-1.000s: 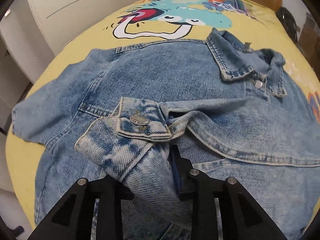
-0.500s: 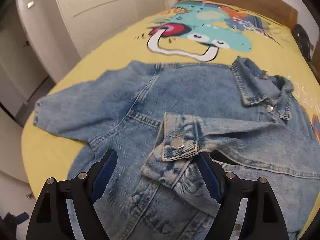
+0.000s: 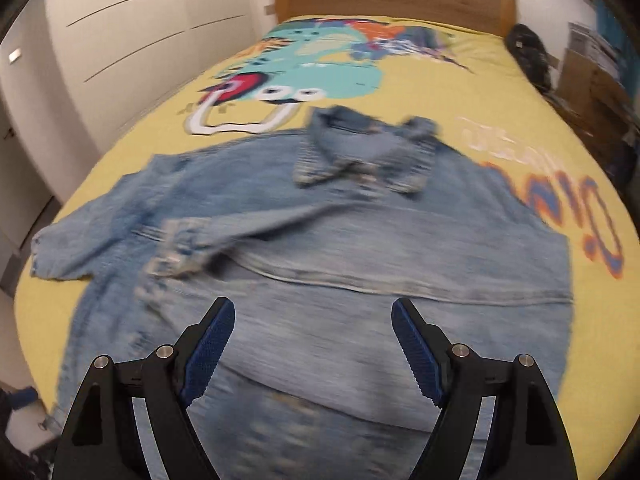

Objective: Fold large clothes

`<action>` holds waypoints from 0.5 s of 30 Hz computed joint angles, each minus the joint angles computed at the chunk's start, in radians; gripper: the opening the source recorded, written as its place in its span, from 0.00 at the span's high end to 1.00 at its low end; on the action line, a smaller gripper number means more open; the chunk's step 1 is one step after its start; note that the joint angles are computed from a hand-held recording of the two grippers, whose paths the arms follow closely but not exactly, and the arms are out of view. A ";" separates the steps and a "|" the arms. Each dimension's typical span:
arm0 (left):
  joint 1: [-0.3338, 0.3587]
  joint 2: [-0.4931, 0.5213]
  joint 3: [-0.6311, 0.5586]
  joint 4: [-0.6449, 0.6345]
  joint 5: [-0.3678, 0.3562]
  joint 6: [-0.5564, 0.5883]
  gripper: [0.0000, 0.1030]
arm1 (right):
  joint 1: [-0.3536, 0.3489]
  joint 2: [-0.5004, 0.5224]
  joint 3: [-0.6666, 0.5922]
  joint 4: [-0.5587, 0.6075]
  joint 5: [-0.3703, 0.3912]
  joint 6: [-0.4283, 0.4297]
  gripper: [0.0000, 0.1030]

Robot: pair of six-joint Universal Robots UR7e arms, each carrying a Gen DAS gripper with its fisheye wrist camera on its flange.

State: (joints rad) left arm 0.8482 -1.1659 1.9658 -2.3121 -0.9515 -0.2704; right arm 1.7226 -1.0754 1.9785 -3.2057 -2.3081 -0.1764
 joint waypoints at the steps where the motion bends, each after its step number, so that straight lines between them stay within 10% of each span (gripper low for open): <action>1: -0.003 0.020 -0.008 -0.009 -0.001 0.013 0.01 | -0.012 -0.018 0.017 -0.006 -0.005 -0.002 0.20; 15: -0.049 0.377 -0.254 -0.192 -0.005 0.255 0.01 | -0.129 -0.112 0.121 -0.065 -0.008 -0.072 0.20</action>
